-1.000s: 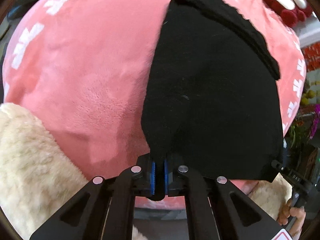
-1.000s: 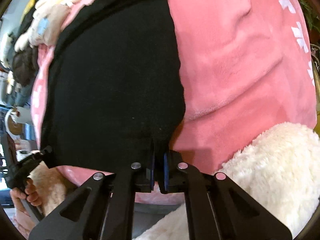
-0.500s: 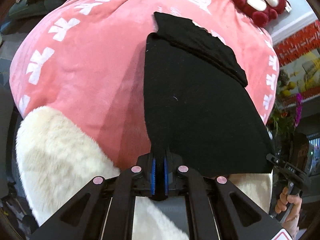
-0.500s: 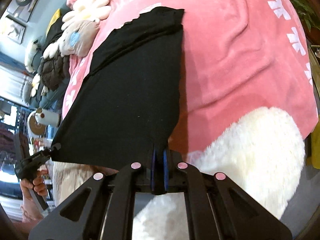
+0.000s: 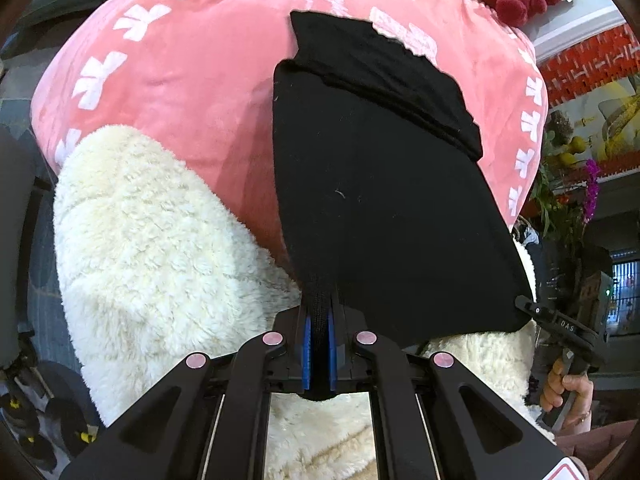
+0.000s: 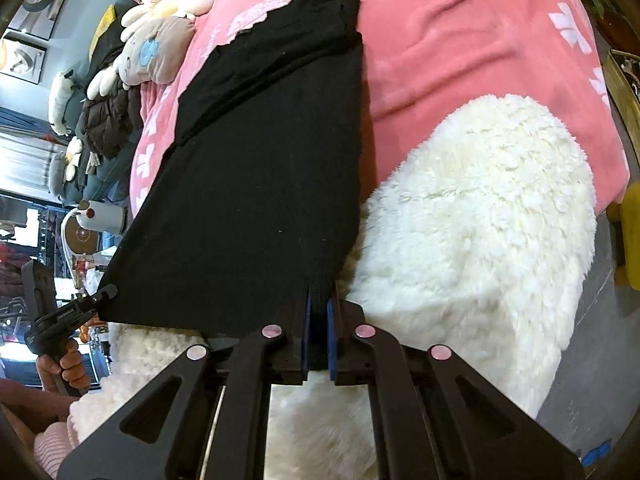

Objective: Fold small clothes
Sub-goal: 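Lift the hem with both grippers and fold it toward the collar, release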

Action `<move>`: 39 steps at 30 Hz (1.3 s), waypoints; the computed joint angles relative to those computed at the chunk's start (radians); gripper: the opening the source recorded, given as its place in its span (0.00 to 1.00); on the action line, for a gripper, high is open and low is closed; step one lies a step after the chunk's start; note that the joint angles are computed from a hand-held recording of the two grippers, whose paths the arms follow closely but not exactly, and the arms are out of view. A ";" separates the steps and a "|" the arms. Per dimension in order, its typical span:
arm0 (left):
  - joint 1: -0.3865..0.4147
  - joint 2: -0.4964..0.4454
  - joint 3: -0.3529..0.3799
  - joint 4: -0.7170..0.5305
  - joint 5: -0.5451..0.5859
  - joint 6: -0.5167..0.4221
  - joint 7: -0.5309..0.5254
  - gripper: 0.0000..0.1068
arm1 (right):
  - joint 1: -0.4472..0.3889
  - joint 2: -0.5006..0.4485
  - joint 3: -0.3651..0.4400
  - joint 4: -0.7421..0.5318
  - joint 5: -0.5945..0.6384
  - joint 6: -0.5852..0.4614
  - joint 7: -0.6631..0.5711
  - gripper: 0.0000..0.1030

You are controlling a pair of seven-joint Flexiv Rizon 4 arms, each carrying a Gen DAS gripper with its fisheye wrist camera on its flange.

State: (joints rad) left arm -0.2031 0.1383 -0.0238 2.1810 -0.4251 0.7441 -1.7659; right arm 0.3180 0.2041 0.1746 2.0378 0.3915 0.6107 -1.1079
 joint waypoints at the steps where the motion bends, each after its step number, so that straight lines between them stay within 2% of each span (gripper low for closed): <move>1: 0.002 0.007 0.003 0.001 0.001 0.006 -0.001 0.04 | -0.002 0.001 -0.003 -0.004 0.004 0.011 0.000 0.05; 5: 0.011 -0.041 0.001 -0.057 -0.038 0.060 0.043 0.03 | -0.004 -0.049 -0.017 -0.058 -0.001 0.112 -0.033 0.05; 7: 0.019 -0.108 -0.012 -0.128 -0.051 0.099 0.082 0.04 | -0.008 -0.103 -0.029 -0.110 0.002 0.181 -0.055 0.05; 9: -0.044 -0.171 0.062 -0.208 -0.048 0.116 0.110 0.03 | -0.015 -0.172 -0.035 -0.176 -0.015 0.243 -0.077 0.05; 11: -0.172 -0.289 0.203 -0.351 -0.050 0.155 0.143 0.04 | -0.023 -0.275 -0.043 -0.279 -0.056 0.309 -0.096 0.05; 12: -0.213 -0.336 0.256 -0.411 -0.042 0.171 0.154 0.04 | -0.052 -0.320 -0.016 -0.318 -0.102 0.333 -0.077 0.05; 13: -0.227 -0.378 0.282 -0.467 -0.012 0.181 0.139 0.04 | -0.062 -0.385 -0.014 -0.374 -0.161 0.372 -0.048 0.06; 14: -0.212 -0.443 0.283 -0.549 0.018 0.195 0.115 0.05 | -0.044 -0.440 -0.042 -0.431 -0.164 0.385 -0.052 0.08; 15: -0.170 -0.500 0.252 -0.630 0.075 0.183 0.064 0.06 | -0.002 -0.510 -0.102 -0.487 -0.203 0.407 -0.016 0.10; 16: -0.103 -0.570 0.189 -0.711 0.148 0.203 -0.006 0.14 | 0.011 -0.558 -0.131 -0.510 -0.266 0.436 0.045 0.24; 17: -0.050 -0.614 0.136 -0.793 0.252 0.158 -0.086 0.38 | 0.007 -0.612 -0.138 -0.532 -0.348 0.469 0.116 0.51; 18: -0.025 -0.670 0.111 -0.874 0.356 0.115 -0.152 0.53 | 0.025 -0.642 -0.171 -0.545 -0.410 0.462 0.177 0.59; 19: -0.028 -0.715 0.119 -0.956 0.463 0.042 -0.221 0.59 | 0.034 -0.672 -0.193 -0.570 -0.462 0.410 0.248 0.59; 20: -0.053 -0.763 0.153 -1.020 0.514 -0.011 -0.235 0.58 | 0.026 -0.683 -0.183 -0.572 -0.449 0.417 0.268 0.59; 21: -0.057 -0.783 0.155 -1.052 0.547 -0.059 -0.245 0.58 | 0.009 -0.680 -0.159 -0.555 -0.432 0.452 0.277 0.59; 22: -0.050 -0.783 0.141 -1.051 0.559 -0.084 -0.253 0.60 | -0.002 -0.671 -0.137 -0.522 -0.422 0.499 0.288 0.59; 23: -0.039 -0.769 0.124 -1.017 0.554 -0.069 -0.254 0.60 | -0.008 -0.664 -0.121 -0.500 -0.435 0.510 0.287 0.59; 25: -0.015 -0.724 0.091 -0.902 0.521 -0.007 -0.235 0.60 | -0.006 -0.643 -0.104 -0.447 -0.501 0.488 0.270 0.59; 29: -0.022 -0.670 0.093 -0.764 0.538 0.047 -0.249 0.61 | -0.007 -0.632 -0.085 -0.378 -0.585 0.441 0.246 0.59; 33: 0.000 -0.663 0.086 -0.685 0.509 0.067 -0.278 0.64 | -0.036 -0.636 -0.042 -0.335 -0.531 0.416 0.234 0.59; 34: 0.026 -0.666 0.059 -0.658 0.460 0.094 -0.259 0.63 | -0.043 -0.639 -0.039 -0.330 -0.521 0.419 0.229 0.59; 35: 0.050 -0.669 0.032 -0.629 0.412 0.135 -0.230 0.58 | -0.046 -0.645 -0.033 -0.328 -0.510 0.422 0.228 0.59; 36: 0.069 -0.673 0.006 -0.604 0.365 0.170 -0.198 0.44 | -0.053 -0.651 -0.023 -0.327 -0.491 0.432 0.218 0.54; 37: 0.088 -0.677 -0.020 -0.585 0.316 0.192 -0.160 0.03 | -0.069 -0.660 -0.005 -0.339 -0.462 0.427 0.193 0.22; 38: 0.105 -0.680 -0.045 -0.576 0.264 0.183 -0.124 0.02 | -0.086 -0.664 0.014 -0.357 -0.423 0.402 0.177 0.09; 39: 0.105 -0.668 -0.049 -0.554 0.234 0.212 -0.115 0.02 | -0.093 -0.652 0.020 -0.352 -0.397 0.420 0.174 0.09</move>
State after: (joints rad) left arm -0.0978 -0.5292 -0.0725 1.6268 -0.1907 0.9557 -1.8808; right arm 0.2250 -0.4478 0.1946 1.6853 -0.0055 1.0305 -0.9339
